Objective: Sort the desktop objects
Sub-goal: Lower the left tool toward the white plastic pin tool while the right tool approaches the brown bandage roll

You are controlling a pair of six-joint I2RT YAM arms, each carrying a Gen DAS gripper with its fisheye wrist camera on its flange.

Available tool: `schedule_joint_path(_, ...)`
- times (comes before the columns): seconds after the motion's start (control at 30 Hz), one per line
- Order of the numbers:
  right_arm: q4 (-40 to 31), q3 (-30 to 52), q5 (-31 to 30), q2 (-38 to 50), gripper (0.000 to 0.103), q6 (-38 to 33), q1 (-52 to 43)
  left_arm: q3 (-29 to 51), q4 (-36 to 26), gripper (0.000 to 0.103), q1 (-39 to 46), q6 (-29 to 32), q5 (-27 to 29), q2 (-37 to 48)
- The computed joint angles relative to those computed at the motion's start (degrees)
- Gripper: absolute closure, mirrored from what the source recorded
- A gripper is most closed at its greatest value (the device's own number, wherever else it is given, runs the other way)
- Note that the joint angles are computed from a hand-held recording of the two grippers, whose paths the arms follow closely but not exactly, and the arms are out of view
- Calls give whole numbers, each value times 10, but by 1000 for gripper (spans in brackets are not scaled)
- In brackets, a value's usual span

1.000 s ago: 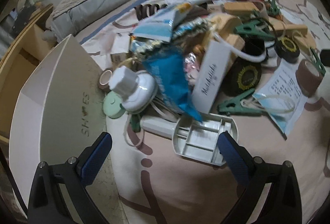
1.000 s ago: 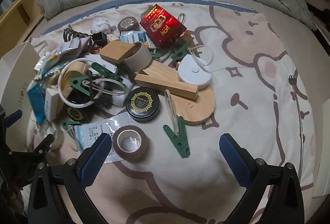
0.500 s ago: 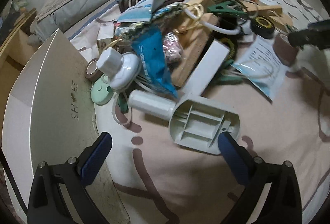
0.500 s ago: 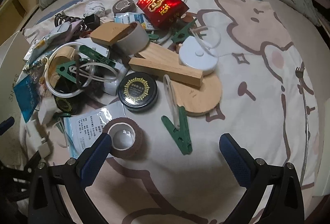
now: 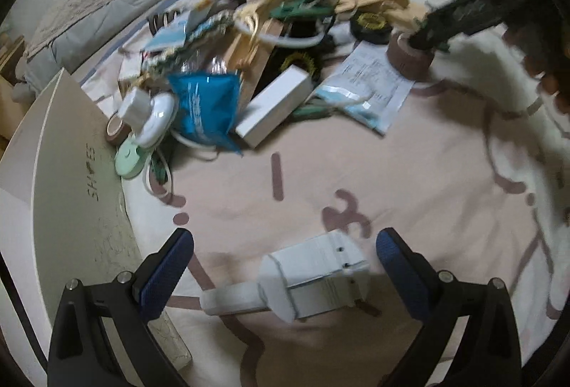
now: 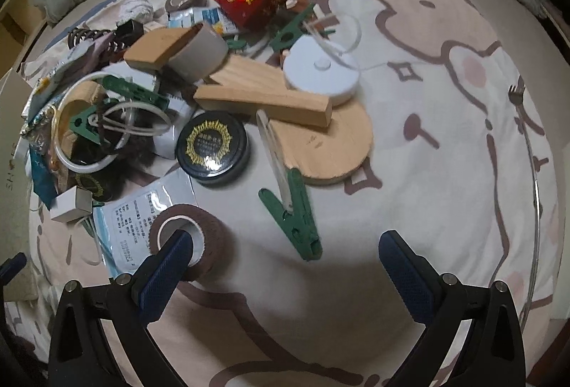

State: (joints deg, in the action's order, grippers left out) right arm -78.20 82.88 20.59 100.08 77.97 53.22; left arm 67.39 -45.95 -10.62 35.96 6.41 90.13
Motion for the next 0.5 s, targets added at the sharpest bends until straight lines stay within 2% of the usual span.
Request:
schedule_joint_path(0.13, -1, 7, -30, 25, 0, -19, -1, 25, -19, 0, 11, -3, 34, -3)
schedule_joint_path(0.23, -14, 24, -28, 43, 0, -35, 8, 46, -25, 0, 15, -14, 48, 5)
schedule_joint_path(0.5, -19, 28, -49, 46, 0, -63, 31, 64, -56, 0, 17, -73, 47, 34)
